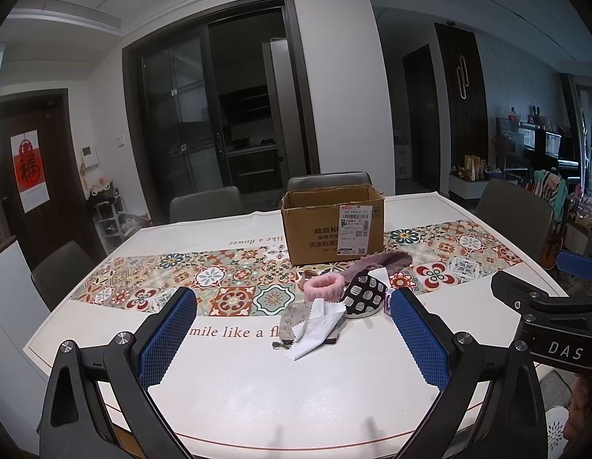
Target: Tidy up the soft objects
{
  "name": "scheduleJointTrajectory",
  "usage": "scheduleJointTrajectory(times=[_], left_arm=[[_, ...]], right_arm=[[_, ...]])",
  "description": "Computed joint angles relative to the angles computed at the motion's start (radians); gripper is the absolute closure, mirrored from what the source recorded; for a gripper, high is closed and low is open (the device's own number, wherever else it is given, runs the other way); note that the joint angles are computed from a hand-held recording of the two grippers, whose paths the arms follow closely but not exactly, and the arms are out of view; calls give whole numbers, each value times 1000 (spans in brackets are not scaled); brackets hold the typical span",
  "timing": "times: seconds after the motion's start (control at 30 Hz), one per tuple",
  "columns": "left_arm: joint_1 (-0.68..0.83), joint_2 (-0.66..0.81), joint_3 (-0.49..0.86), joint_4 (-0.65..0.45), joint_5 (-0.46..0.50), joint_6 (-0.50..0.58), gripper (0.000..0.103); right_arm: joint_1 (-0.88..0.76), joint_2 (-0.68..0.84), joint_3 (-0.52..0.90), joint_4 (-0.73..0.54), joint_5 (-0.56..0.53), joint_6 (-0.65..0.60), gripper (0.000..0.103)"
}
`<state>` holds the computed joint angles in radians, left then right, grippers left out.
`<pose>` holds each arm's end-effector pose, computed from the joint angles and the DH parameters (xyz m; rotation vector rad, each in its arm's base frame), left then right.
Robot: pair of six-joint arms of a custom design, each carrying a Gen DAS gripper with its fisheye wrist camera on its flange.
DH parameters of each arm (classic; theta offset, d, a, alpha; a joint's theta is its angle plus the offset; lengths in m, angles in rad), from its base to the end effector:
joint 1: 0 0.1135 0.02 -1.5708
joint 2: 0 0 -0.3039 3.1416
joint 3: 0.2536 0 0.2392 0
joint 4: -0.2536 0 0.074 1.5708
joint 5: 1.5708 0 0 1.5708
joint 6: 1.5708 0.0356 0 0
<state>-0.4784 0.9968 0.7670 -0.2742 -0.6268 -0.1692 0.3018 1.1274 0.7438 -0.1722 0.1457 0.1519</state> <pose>0.1731 -0.0662 0.3247 -0.0682 1.9788 0.2321 0.2112 0.0603 0.2994 -0.0729 2.1209 0.1144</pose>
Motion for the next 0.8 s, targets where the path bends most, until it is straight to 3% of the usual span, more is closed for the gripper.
scheduleJointTrajectory(times=[0.8], left_arm=[[-22,10,5,-6,-12,-10,0]], right_arm=[[-20,3,-2,3,-14,-7,0]])
